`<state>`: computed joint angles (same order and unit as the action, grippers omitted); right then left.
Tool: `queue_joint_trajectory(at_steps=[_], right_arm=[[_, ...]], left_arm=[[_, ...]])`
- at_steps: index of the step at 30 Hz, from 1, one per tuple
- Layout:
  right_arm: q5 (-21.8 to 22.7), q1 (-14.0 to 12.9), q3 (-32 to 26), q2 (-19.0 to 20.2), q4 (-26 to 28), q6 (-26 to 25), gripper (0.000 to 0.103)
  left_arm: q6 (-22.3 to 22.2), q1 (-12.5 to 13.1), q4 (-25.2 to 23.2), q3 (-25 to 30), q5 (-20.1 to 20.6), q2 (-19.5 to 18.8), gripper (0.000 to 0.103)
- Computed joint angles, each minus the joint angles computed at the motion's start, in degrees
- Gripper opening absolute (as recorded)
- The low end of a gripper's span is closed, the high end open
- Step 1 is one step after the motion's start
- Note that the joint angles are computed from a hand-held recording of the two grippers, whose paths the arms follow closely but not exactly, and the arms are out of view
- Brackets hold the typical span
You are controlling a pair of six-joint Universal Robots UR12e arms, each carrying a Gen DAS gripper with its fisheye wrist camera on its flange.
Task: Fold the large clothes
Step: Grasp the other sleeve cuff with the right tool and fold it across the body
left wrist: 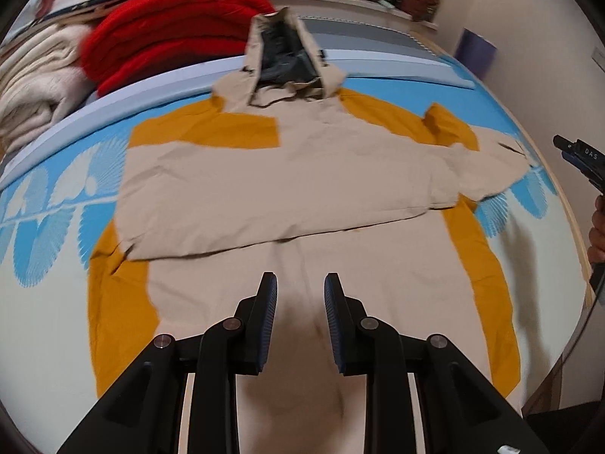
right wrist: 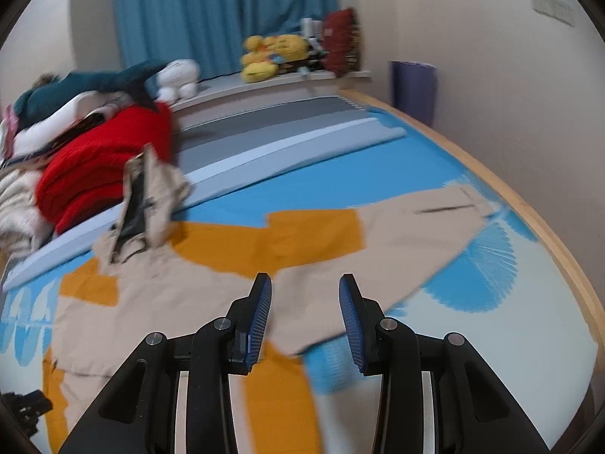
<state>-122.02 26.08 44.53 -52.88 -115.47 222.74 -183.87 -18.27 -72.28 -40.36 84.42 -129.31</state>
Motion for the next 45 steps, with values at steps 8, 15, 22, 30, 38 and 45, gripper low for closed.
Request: queue_joint_trajectory(at_steps=[8,15,22,30,38,45], right_arm=[[-3.03,-5.01,17.82,-10.61,-9.04,4.15,0.035],[-0.26,-9.41,22.59,-13.47,-12.31,3.61,0.023],[8.60,-13.93,23.76,-11.28,-13.61,6.02,0.045],[16.01,-18.27,28.59,-10.20,-17.92,12.02,0.045],[21.87,-20.58,31.74,-9.10,-23.58,19.54,0.045],[16.47,-19.91,32.42,-8.24,-27.86,23.16,0.045]], left_arm=[[-0.45,-0.18,-2.65,3.59,0.41,-2.60,0.023],[-1.13,-0.02,-4.71,6.54,0.93,-4.73,0.023],[0.55,-0.33,-6.10,7.35,1.49,-5.75,0.023],[-1.78,0.38,-3.70,6.24,2.62,-5.61,0.023],[-2.00,0.59,-5.13,6.47,2.99,-6.32,0.023],[-2.09,0.77,-5.02,6.42,3.30,-6.34,0.023]])
